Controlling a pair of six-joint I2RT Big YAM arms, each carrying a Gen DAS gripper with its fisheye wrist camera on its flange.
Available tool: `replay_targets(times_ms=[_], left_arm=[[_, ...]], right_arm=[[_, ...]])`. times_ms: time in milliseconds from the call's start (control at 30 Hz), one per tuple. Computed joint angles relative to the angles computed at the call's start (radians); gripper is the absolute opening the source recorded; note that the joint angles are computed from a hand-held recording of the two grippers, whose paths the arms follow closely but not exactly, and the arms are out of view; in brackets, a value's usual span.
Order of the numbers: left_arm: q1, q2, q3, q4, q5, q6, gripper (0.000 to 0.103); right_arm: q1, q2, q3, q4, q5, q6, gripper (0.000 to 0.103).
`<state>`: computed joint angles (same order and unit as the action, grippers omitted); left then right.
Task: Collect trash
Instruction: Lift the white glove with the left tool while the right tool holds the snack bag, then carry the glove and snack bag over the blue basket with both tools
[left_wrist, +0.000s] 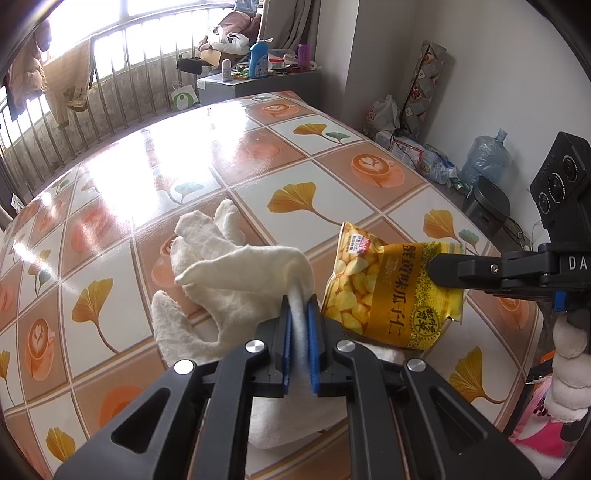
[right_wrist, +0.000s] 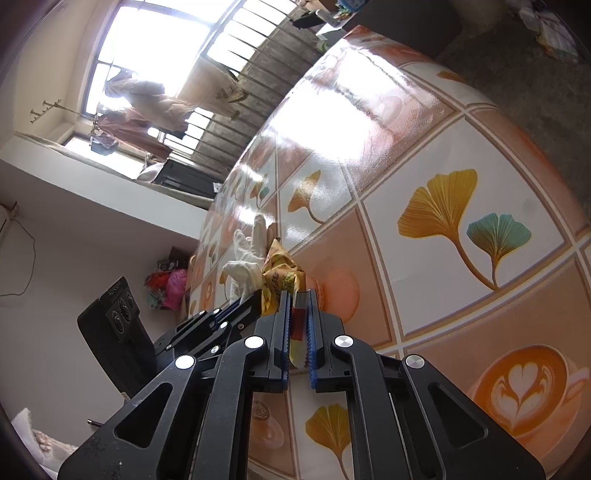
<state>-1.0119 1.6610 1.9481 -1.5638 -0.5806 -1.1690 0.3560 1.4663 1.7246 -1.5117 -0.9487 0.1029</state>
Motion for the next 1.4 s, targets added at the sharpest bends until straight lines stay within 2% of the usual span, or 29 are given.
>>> replay_targets(times_ms=[367, 533, 767, 1100, 1400], left_arm=[[-0.005, -0.001, 0.011, -0.009, -0.018, -0.004, 0.007], [-0.026, -0.017, 0.023, -0.023, -0.073, -0.013, 0.007], [-0.056, -0.062, 0.036, 0.005, -0.172, 0.008, 0.007], [-0.061, -0.053, 0.143, 0.076, -0.247, 0.156, 0.007], [-0.052, 0.024, 0.291, 0.127, -0.243, 0.298, 0.007]], right_arm=[[-0.005, -0.011, 0.001, 0.026, 0.025, 0.026, 0.006], [-0.004, -0.023, 0.007, 0.047, 0.031, 0.040, 0.006], [-0.016, -0.076, -0.022, 0.134, 0.041, 0.094, 0.006], [-0.104, -0.141, -0.079, 0.297, 0.023, 0.211, 0.006], [-0.160, -0.158, -0.107, 0.377, 0.000, 0.274, 0.006]])
